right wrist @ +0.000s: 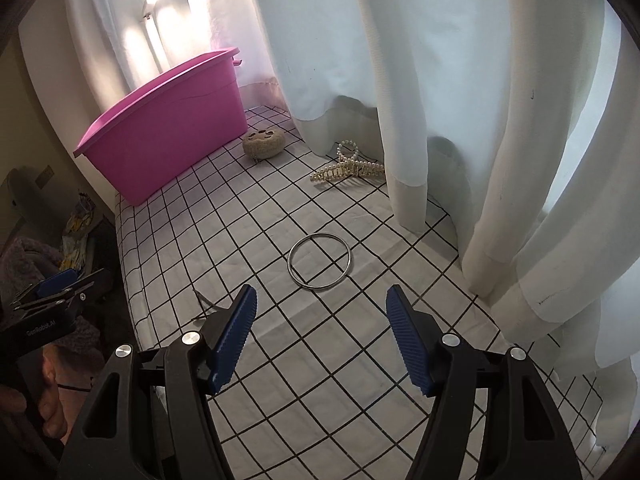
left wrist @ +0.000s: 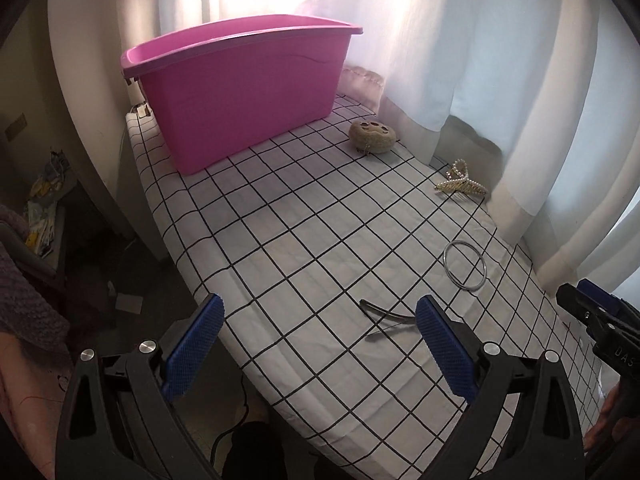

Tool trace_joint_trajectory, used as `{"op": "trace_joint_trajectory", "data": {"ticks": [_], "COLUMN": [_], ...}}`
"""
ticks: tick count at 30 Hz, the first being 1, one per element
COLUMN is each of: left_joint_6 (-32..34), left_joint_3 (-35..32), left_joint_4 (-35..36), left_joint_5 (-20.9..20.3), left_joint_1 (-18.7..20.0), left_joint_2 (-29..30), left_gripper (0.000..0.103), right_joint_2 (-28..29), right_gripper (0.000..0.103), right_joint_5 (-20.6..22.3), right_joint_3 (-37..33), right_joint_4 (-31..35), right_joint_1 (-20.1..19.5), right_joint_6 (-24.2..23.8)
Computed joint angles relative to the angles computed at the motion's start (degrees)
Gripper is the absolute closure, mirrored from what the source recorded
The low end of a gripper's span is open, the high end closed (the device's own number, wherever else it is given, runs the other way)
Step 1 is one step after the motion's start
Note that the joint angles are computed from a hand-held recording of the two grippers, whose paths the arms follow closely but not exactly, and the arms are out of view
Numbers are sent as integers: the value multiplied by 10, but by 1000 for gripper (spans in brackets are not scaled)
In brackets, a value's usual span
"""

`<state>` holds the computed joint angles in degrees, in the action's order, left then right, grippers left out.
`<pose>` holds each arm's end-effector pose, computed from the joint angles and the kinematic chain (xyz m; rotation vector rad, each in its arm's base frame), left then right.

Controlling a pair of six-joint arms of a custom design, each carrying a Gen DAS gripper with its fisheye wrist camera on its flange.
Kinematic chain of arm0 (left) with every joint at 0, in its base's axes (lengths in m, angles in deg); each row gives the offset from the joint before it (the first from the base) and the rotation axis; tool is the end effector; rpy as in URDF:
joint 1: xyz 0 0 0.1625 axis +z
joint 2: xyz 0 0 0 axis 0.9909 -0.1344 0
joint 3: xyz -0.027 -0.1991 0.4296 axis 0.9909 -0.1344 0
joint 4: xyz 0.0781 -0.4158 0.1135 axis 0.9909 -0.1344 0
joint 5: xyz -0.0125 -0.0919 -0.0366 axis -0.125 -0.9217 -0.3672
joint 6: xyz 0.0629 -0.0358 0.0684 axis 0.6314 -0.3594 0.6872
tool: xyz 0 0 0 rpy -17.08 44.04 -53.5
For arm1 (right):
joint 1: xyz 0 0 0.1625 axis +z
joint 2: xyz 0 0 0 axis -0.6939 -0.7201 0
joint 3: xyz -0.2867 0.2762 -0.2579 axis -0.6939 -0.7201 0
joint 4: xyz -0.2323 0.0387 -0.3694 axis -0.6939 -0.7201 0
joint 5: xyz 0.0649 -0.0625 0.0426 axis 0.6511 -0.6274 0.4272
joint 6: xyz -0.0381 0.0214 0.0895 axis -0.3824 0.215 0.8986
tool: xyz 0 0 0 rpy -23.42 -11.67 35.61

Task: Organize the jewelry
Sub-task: 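Withdraw both tools from the tub back over the table, then reach the left tool to the dark hairpin while the right tool reaches the silver ring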

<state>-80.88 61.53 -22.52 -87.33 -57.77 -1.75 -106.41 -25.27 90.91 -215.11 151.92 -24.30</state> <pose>-0.3544 -0.3922 0.1899 -0.5869 1.9811 -1.0648 0.2663 -0.4930 0.2706 1.1886 -2.4211 0.5153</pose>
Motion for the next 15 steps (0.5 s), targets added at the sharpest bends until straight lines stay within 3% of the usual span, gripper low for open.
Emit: {"op": "trace_joint_trajectory", "data": {"ticks": [6, 15], "left_joint_6": [-83, -91], "left_joint_3": [-21, -4], "left_joint_4": [20, -65], "left_joint_5": [-12, 6], "left_joint_1": [1, 32], "left_joint_2": [48, 88], "left_gripper": [8, 8], "right_joint_2": [18, 64], "right_gripper": [38, 38], "right_joint_5": [43, 70], "right_joint_3": [-28, -48], "right_joint_4": [44, 37], "right_joint_1": [-22, -57], "right_joint_6": [-67, -92]}}
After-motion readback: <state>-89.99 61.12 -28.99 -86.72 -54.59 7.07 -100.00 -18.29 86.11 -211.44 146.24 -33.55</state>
